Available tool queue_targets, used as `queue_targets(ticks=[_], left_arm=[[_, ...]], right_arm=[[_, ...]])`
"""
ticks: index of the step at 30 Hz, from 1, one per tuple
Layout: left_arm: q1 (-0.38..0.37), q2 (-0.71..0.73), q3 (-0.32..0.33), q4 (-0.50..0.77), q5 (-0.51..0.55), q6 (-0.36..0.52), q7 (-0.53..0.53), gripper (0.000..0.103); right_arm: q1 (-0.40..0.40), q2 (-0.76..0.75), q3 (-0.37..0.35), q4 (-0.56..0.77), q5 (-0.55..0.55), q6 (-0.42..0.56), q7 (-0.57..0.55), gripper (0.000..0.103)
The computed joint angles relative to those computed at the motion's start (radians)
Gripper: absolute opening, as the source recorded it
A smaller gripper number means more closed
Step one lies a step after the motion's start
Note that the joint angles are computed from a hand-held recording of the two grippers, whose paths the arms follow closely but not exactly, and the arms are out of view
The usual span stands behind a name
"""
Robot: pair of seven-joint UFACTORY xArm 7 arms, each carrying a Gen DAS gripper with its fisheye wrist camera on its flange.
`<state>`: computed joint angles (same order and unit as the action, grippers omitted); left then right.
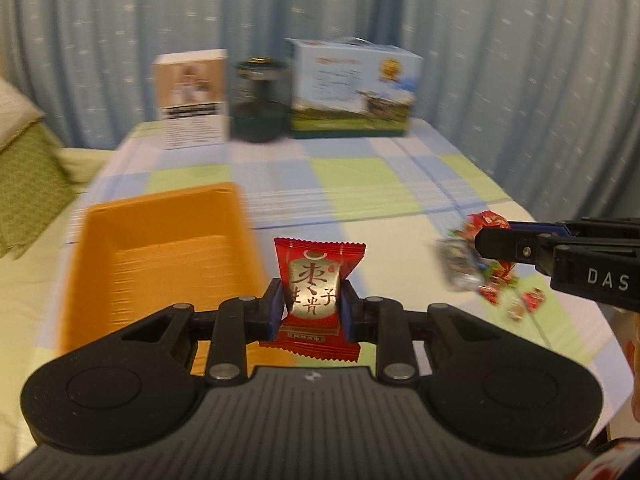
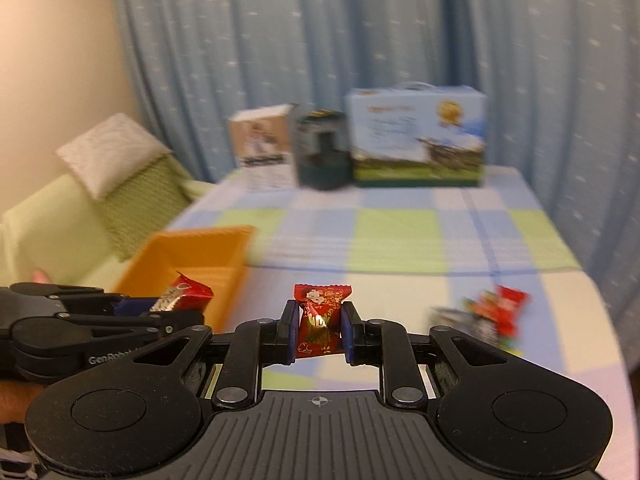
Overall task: Organize snacks
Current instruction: 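Carry both candies over the orange tray and open the left tool, then open the right tool to drop its red candy into the tray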
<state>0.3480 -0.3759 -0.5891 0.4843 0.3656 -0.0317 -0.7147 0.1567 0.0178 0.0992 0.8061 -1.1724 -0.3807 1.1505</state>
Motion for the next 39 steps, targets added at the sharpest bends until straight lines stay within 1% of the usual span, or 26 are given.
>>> queue_targets(ticks=[1,3,6,10,14,17,18,21,24,25,26,27,29,32,37,38,39], left_arm=[[-0.014,-0.018,0.035,-0.017,-0.004,0.006,0.010,0.025],[-0.020,-0.040,0.081,-0.043,-0.009,0.016,0.026,0.025],[-0.023,-0.059,0.144,-0.083,-0.019,0.013,0.055,0.025],[0.010,-0.060,0.178,-0.121,-0.037,-0.003,0.091,0.025],[0.037,-0.038,0.188,-0.144,-0.067,-0.037,0.132,0.025],[0.044,-0.014,0.190,-0.150,-0.098,-0.060,0.168,0.025],[0.051,-0.007,0.184,-0.151,-0.110,-0.068,0.177,0.025],[0.081,0.018,0.159,-0.150,-0.143,-0.090,0.205,0.025],[0.121,0.037,0.117,-0.149,-0.179,-0.113,0.229,0.027],[0.144,0.034,0.091,-0.151,-0.193,-0.117,0.235,0.031],[0.174,0.026,0.057,-0.151,-0.207,-0.115,0.239,0.033],[0.185,0.020,0.042,-0.153,-0.220,-0.117,0.247,0.033],[0.189,0.001,0.033,-0.164,-0.241,-0.121,0.262,0.033],[0.181,-0.029,0.036,-0.182,-0.269,-0.122,0.273,0.034],[0.143,-0.067,0.077,-0.208,-0.296,-0.115,0.281,0.035],[0.138,-0.074,0.083,-0.212,-0.299,-0.111,0.281,0.035],[0.134,-0.080,0.087,-0.216,-0.300,-0.109,0.280,0.035]], right_arm=[[0.014,0.020,0.013,0.020,0.016,0.004,-0.007,0.022],[0.032,0.071,0.046,0.062,0.046,0.010,-0.021,0.022],[0.050,0.154,0.097,0.111,0.122,0.012,-0.085,0.022],[0.060,0.268,0.156,0.182,0.188,0.026,-0.150,0.022],[0.062,0.360,0.197,0.231,0.247,0.035,-0.224,0.022],[0.062,0.396,0.214,0.241,0.294,0.038,-0.278,0.022],[0.068,0.405,0.214,0.242,0.316,0.037,-0.296,0.022],[0.048,0.429,0.246,0.253,0.344,0.050,-0.333,0.022],[0.027,0.446,0.279,0.261,0.368,0.059,-0.370,0.022],[0.023,0.450,0.287,0.263,0.378,0.060,-0.383,0.022],[0.018,0.454,0.295,0.264,0.389,0.061,-0.396,0.022],[0.013,0.457,0.303,0.265,0.399,0.063,-0.408,0.022],[0.003,0.466,0.320,0.267,0.418,0.070,-0.434,0.022],[-0.012,0.470,0.343,0.263,0.449,0.072,-0.469,0.022],[-0.023,0.476,0.368,0.251,0.509,0.050,-0.535,0.022],[-0.035,0.483,0.381,0.251,0.514,0.043,-0.547,0.022],[-0.066,0.496,0.414,0.255,0.503,0.046,-0.553,0.025]])
